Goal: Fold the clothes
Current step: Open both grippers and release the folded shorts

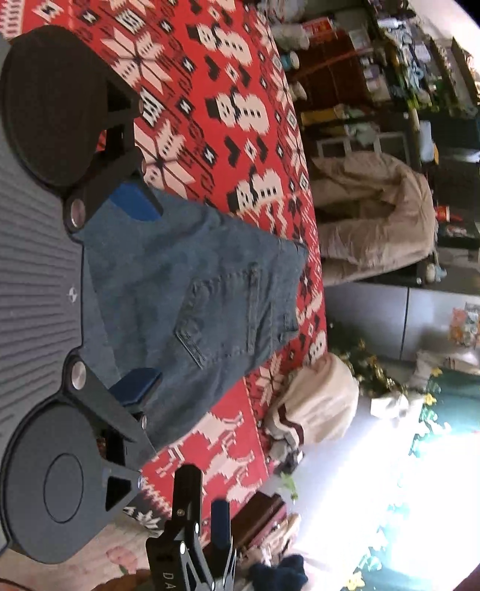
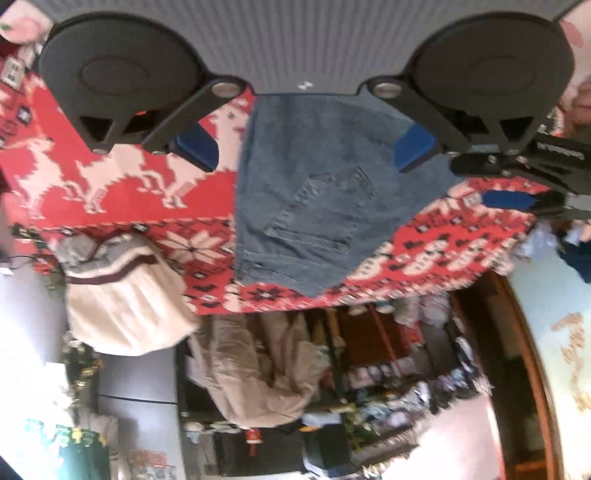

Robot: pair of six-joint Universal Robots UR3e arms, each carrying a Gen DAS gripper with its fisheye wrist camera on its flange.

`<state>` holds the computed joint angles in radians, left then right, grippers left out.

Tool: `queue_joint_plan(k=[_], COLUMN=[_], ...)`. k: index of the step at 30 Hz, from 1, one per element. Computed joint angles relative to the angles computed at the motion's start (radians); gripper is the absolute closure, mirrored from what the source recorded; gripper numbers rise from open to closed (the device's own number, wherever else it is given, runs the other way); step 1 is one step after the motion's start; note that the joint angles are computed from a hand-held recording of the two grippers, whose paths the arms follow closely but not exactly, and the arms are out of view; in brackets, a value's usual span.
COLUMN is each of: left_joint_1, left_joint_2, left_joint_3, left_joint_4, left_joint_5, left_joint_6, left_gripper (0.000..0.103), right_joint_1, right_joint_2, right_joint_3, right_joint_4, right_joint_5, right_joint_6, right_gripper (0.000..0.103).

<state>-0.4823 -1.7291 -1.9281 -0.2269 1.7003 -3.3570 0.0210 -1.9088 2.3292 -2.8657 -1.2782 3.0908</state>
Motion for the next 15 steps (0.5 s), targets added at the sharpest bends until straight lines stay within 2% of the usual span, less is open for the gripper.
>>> queue_joint_plan(k=[2,5,9,12,14,15], left_joint_1=[-0.016,-0.03,-0.011,0.006,0.057,0.074], left_joint_2=[0.011,0.021,0.032,0.014,0.002,-0.015], left_joint_3=[-0.014,-0.025,-0.023,-0.044,-0.017,0.006], left_joint_4=[0.006,0.01,-0.003,0.08,0.045,0.027], left_joint_5=[0.038,0.069,0.043,0.051,-0.02,-0.042], left_joint_6=[-0.016,0.001,0.037,-0.032,-0.078,-0.092], left_gripper=[0.014,0.014,0.014,0.015,0.028,0.041], right_joint_1=[0.049,0.071,0.056,0.067,0.07,0.072], right_joint_2=[-0.002,-0.024,-0.047,-0.013,0.018,0.039], right_joint_3=[0.013,0.002,-0.055,-0.054,-0.035,-0.038], right_joint_4=[-0.038,0.004,0.116,0.02,-0.08,-0.1], right_joint_5=[-0.09,-0.144,-0.16,-0.209,-0.218,-0.218], right_joint_6=[0.048,0.102,0.088,0.039,0.012,0.006], right_gripper=[0.001,0.001,0.001,0.001,0.001,0.001])
